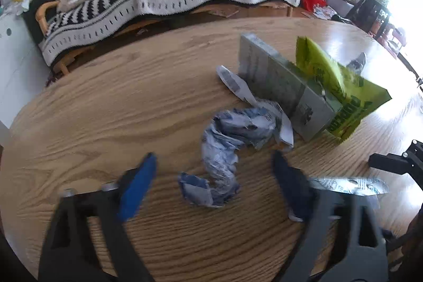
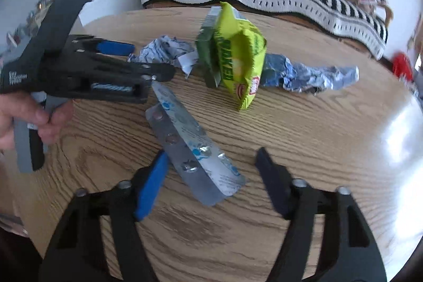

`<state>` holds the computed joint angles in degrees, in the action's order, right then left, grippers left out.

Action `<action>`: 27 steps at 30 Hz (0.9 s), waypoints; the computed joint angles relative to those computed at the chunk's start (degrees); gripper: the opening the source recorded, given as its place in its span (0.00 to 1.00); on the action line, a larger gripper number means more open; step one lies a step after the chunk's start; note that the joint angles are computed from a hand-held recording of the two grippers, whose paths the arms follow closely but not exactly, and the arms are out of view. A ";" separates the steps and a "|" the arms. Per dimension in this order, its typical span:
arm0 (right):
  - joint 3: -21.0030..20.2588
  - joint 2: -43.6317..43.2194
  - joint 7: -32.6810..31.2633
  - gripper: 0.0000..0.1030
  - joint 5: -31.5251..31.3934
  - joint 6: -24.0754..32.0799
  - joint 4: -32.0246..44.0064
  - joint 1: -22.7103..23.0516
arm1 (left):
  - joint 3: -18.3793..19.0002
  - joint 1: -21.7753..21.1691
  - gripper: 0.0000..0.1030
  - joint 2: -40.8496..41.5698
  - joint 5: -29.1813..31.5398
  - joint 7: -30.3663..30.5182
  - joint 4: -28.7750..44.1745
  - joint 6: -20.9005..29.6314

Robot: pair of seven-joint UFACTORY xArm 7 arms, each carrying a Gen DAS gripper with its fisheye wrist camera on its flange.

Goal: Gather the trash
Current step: 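Grasp the crumpled foil with the left tool while the right tool grasps the blister pack, then carry the foil and blister pack to the bin and open both tools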

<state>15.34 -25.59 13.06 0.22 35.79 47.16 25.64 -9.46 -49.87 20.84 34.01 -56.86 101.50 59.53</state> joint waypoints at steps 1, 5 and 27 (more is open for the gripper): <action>-0.03 0.06 -0.02 0.44 0.17 -0.15 0.05 0.13 | 0.06 -0.18 0.63 0.01 0.44 0.03 0.04 0.03; 0.41 -0.14 0.87 0.34 -0.39 -0.23 0.06 -0.09 | -0.24 -0.86 0.21 0.13 0.28 0.38 0.96 1.49; -3.57 -32.43 0.70 0.33 4.26 17.42 -7.23 -0.99 | -3.86 -17.43 0.20 1.98 8.26 -18.10 14.15 21.90</action>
